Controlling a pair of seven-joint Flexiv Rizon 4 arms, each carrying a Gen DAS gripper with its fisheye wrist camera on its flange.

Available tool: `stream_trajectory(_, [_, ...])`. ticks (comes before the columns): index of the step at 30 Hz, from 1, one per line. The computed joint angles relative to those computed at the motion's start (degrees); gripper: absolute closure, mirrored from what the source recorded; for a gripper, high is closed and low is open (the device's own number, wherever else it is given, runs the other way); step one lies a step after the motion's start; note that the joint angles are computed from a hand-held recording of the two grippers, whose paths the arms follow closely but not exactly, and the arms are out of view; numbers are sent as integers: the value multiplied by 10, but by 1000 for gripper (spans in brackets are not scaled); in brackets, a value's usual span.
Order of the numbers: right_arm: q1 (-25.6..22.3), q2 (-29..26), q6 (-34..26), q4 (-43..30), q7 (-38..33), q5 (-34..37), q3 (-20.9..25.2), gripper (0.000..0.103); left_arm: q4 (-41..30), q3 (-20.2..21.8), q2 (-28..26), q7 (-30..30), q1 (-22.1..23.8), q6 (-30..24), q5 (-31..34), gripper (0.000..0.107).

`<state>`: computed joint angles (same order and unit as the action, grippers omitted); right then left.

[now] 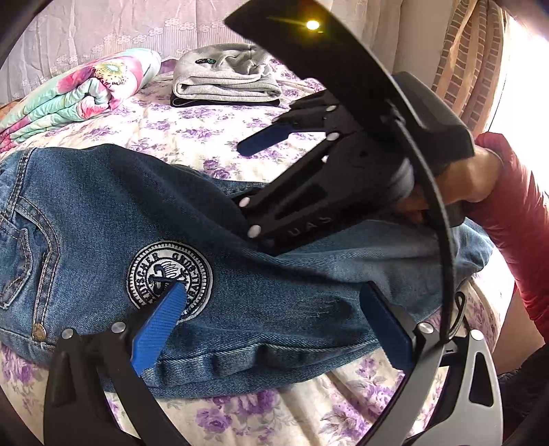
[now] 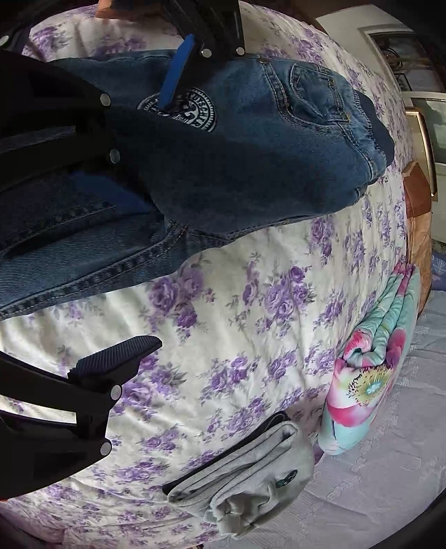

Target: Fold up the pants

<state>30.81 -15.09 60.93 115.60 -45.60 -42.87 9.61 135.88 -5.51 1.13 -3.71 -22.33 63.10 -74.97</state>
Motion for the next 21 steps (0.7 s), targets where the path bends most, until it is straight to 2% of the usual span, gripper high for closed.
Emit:
stream_trajectory(2, [-3,2,17,7,13,-5,-9,29,-2,1,0,-3,2,-7,-1,9])
stream_trajectory(4, [-8,10,35,21,86,-33,-30,29,-3,1,0,-3,3,-11,-2,9])
stream_trajectory(6, [-34,7,83,29,94,16,-19,28,-2,1,0,-3,3,-11,-3,9])
stream_trajectory(8, [-25,8,82,34,113,-15,-32,28,-3,2,1,-4,3,-14,-3,9])
stream_trajectory(10, [-35,8,97,37,104,-2,-25,28,-2,2,1,-5,4,-17,-3,9])
stream_trajectory(11, [-39,12,91,40,131,-14,-29,31,-3,2,1,-4,4,-17,-3,9])
stream_trajectory(13, [-31,38,21,55,226,-92,-67,47,0,2,4,-4,4,-16,-6,9])
stream_trajectory(15, [-62,66,61,84,281,-76,-66,50,-1,4,3,-4,6,-24,-7,9])
stream_trajectory(16, [-75,75,99,96,283,-78,-59,50,-2,5,3,-4,7,-28,-7,9])
stream_trajectory(17, [-80,78,111,95,260,-78,-44,50,-3,6,3,-5,8,-32,-8,9])
stream_trajectory(19, [-72,69,101,77,192,-51,-11,50,-5,6,2,-8,11,-41,-9,9])
stream_trajectory(21, [-64,45,110,54,122,25,19,50,-6,6,1,-9,12,-44,-9,9])
